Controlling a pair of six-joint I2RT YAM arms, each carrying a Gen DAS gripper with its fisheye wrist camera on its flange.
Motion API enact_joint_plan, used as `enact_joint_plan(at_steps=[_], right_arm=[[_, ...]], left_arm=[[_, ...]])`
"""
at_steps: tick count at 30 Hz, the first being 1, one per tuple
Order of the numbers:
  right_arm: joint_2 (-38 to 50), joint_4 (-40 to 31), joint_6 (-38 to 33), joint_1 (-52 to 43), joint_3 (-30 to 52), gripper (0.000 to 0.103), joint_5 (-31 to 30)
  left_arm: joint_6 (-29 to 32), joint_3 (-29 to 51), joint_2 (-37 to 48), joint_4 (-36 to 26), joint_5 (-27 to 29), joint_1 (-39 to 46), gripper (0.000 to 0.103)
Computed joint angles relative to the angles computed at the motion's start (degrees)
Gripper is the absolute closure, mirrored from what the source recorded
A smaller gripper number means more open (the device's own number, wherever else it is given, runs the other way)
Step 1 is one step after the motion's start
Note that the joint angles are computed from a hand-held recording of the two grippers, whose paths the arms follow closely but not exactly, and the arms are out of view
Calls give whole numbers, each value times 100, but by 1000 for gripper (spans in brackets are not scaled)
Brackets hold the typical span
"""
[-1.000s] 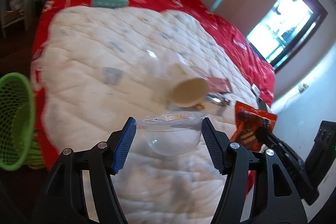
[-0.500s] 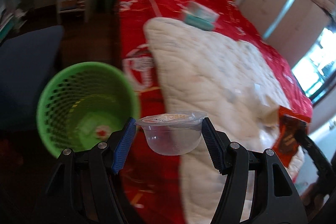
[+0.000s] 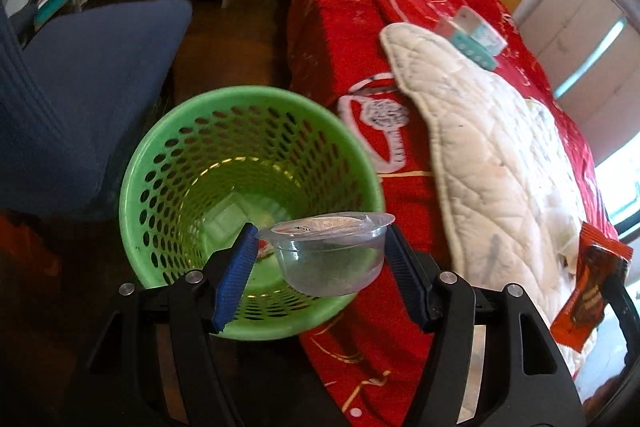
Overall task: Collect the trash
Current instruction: 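Carry the wrapper and plastic cup over the wastebasket with both tools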
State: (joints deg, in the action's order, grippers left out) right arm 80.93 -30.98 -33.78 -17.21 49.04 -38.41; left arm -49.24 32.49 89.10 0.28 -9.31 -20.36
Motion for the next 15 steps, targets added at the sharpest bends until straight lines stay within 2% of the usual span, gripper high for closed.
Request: enact_joint_plan(at_steps=[3, 5, 10, 15], right_arm=[[26, 107, 93, 216, -56, 88, 87], [62, 163, 154, 337, -61, 88, 124], [150, 316, 329, 642, -69, 88, 200], [193, 470, 608, 1088, -45, 88, 286]], left_arm=[[24, -123, -5, 120, 139, 148, 36], [-29, -245, -97, 212, 215, 212, 28], [-71, -492, -358, 268, 226, 304, 28], [-206, -893, -1056, 106, 147, 341, 28]])
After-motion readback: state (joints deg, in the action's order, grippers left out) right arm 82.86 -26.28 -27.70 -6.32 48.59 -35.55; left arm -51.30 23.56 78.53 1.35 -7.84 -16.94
